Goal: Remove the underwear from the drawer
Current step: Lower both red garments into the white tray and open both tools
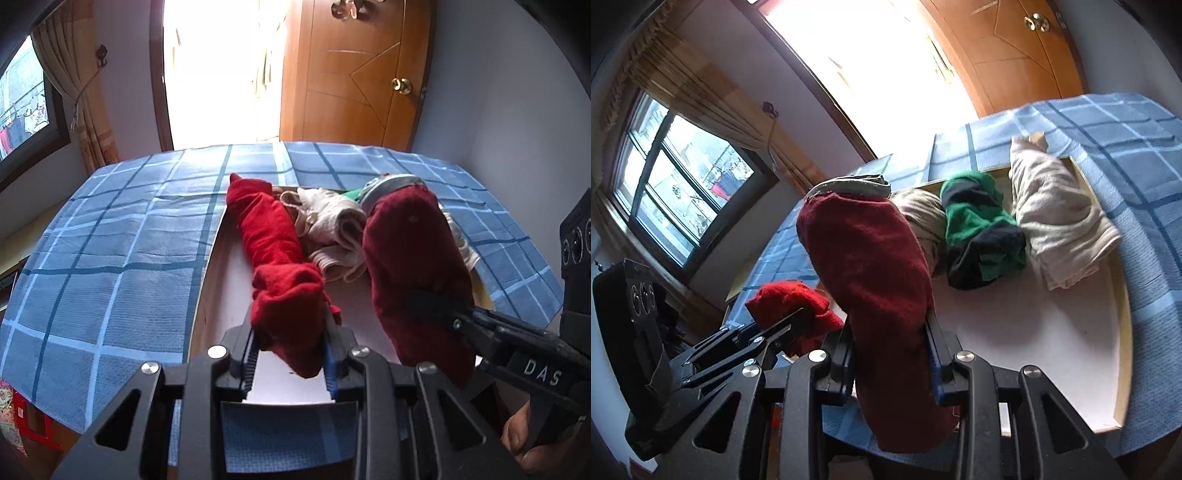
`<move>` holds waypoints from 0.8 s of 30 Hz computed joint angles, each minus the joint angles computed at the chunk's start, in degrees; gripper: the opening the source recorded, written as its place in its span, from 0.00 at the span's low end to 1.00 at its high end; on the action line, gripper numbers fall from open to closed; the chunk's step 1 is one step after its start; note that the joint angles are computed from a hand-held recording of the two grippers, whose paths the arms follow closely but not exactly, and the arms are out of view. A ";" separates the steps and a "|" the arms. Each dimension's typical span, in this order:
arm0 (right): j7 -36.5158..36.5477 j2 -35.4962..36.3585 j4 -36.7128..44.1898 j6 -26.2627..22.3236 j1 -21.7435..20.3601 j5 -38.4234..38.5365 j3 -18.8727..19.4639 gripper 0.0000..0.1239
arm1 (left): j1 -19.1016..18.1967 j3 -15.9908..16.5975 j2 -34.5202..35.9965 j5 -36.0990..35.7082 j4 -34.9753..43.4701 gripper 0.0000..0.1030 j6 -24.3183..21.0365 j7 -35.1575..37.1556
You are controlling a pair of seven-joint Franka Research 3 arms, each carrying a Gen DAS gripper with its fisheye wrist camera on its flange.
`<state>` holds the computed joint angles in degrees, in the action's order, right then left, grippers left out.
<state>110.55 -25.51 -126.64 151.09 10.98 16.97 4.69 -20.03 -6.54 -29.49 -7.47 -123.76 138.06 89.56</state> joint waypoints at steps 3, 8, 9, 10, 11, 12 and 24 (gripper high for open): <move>0.01 1.14 0.66 -0.18 -0.30 -0.97 0.32 0.27 | 0.49 -0.23 1.21 0.37 0.70 0.27 -0.71 -0.41; 0.11 3.68 2.51 -1.50 -0.11 -1.33 0.18 0.27 | 1.51 -0.80 3.37 1.31 1.95 0.27 -2.24 -1.34; 0.34 4.14 2.76 -1.62 -0.06 -1.35 0.22 0.27 | 1.68 -0.93 3.61 1.50 2.07 0.27 -2.44 -1.47; 0.27 4.69 3.05 -1.70 0.09 -1.30 0.14 0.27 | 1.88 -1.08 4.00 1.73 2.29 0.27 -2.64 -1.63; 0.28 5.17 3.31 -1.70 0.15 -1.42 0.15 0.27 | 2.06 -1.22 4.48 1.98 2.58 0.27 -2.93 -1.77; 0.43 5.60 3.60 -1.74 0.16 -1.61 0.21 0.27 | 2.16 -1.29 4.91 2.11 2.83 0.27 -3.15 -1.75; 0.80 10.88 7.20 -3.80 0.97 -1.54 -0.56 0.27 | 3.69 -2.01 7.77 3.26 4.50 0.40 -3.27 -2.77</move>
<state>111.35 -14.63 -119.44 147.30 11.94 15.43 4.13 -16.34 -8.55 -21.72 -4.21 -119.26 134.79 86.78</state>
